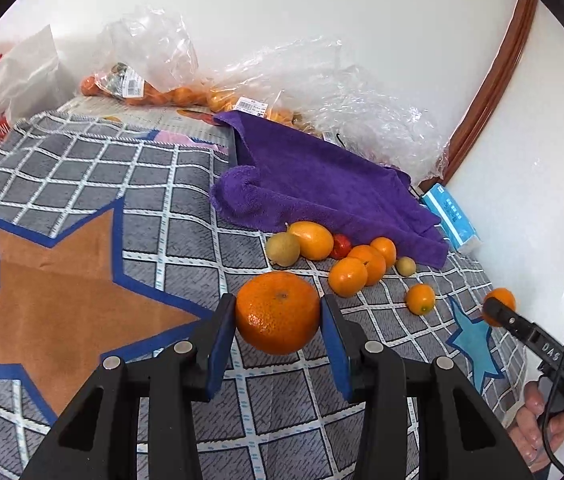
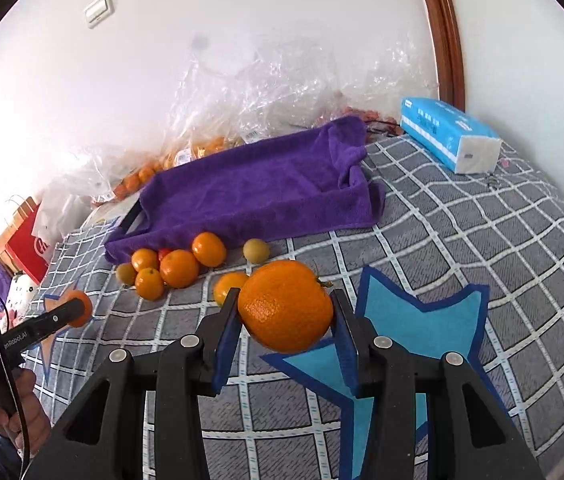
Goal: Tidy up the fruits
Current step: 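Lift both held oranges and carry them toward the purple towel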
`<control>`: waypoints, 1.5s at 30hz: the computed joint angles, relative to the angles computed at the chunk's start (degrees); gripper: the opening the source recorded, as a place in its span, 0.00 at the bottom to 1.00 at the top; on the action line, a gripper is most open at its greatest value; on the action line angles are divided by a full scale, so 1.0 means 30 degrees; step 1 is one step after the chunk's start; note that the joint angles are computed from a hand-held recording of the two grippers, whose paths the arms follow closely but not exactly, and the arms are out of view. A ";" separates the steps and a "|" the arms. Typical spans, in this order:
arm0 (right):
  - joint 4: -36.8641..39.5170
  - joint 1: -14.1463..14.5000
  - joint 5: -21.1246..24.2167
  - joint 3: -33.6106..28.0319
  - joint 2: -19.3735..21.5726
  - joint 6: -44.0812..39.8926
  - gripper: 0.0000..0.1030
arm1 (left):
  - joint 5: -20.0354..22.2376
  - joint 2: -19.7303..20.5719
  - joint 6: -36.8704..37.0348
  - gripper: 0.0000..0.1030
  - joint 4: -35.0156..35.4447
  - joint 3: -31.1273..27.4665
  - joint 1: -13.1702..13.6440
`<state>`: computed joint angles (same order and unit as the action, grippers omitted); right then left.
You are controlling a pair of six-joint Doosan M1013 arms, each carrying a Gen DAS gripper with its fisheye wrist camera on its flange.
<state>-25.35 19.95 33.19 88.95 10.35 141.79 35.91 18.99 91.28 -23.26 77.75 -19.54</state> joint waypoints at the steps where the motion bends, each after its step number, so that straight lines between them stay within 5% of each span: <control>1: -0.0035 0.0021 -0.0005 -0.0064 -0.0018 0.0007 0.42 | -0.0013 -0.0065 -0.0247 0.39 0.0467 -0.0013 -0.0056; 24: 0.0208 0.0525 0.0870 -0.1892 0.0437 -0.0932 0.42 | 0.0662 -0.0775 -0.1459 0.39 0.1713 -0.1268 -0.0146; 45: -0.0387 0.0460 0.1725 -0.3607 0.1102 -0.1284 0.42 | 0.1461 0.0082 -0.1379 0.39 0.1289 -0.3051 -0.0065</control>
